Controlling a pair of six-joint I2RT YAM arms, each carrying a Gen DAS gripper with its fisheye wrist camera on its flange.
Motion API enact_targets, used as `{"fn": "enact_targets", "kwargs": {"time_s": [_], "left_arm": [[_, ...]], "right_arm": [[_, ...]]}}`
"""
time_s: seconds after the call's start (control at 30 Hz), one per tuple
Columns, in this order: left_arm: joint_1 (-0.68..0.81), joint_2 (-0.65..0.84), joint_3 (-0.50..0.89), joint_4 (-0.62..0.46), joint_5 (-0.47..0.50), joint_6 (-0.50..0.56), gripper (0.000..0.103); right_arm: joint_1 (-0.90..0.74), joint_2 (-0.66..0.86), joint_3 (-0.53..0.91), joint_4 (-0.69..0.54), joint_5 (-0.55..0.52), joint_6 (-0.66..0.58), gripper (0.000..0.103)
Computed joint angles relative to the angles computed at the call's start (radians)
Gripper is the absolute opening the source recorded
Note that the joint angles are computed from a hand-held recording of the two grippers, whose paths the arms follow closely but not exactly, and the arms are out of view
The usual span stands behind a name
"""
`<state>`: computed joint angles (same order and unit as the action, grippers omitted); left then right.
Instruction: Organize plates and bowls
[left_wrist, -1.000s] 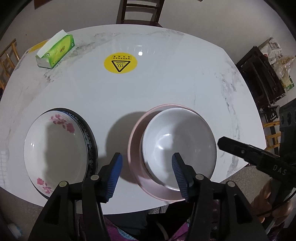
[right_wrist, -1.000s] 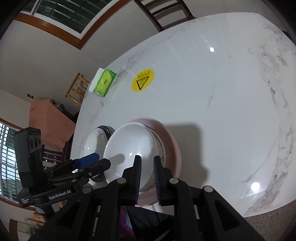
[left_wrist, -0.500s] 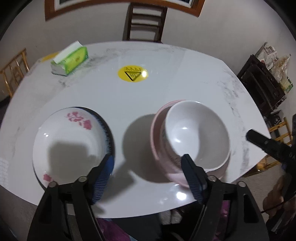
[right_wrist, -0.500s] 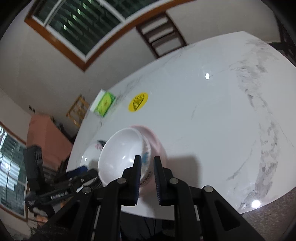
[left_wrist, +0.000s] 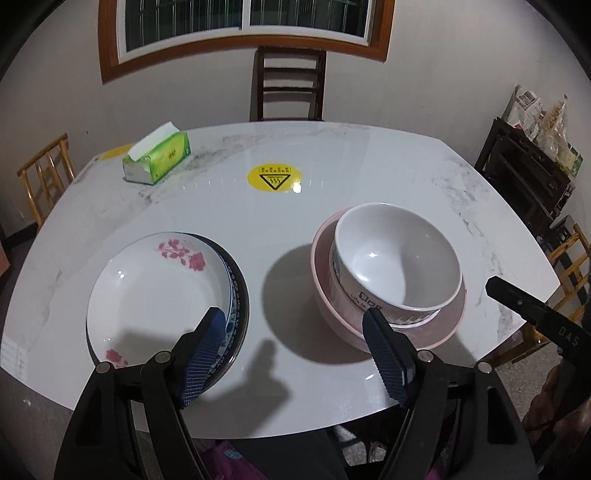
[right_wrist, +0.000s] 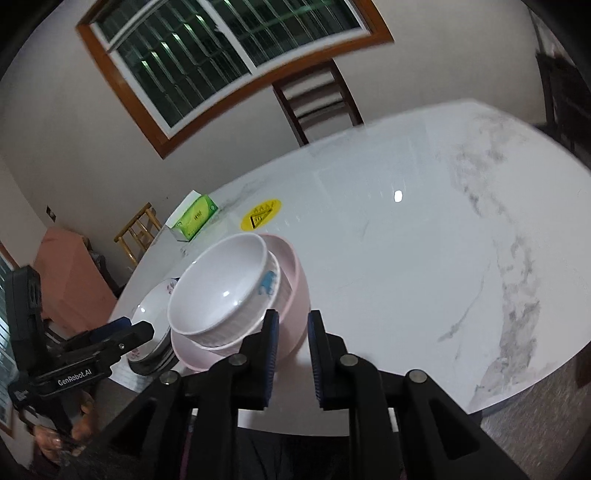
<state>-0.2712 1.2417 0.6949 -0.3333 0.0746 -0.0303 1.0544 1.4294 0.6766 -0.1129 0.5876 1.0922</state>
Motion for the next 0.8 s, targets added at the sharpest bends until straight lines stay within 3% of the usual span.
{"fn": "enact_targets", "kwargs": {"time_s": [0.1,0.33,0.8], "left_arm": [[-0.011,-0.045,-0.046,0.043,-0.024,-0.001,0.073],[-0.006,-0.073,-0.084,0.08,-0.029,0.012,0.073],[0.012,-0.017,-0.1,0.132,-0.004,0.015,0.073]], "right_arm": [[0.032,0.039,0.044,-0.023,0.013,-0.021,0.032],[0.064,0.083,0.129,-0.113,0.019,0.017,0.033],[0.057,0.057,0.111,-0.118,-0.012,0.072,0.033]]}}
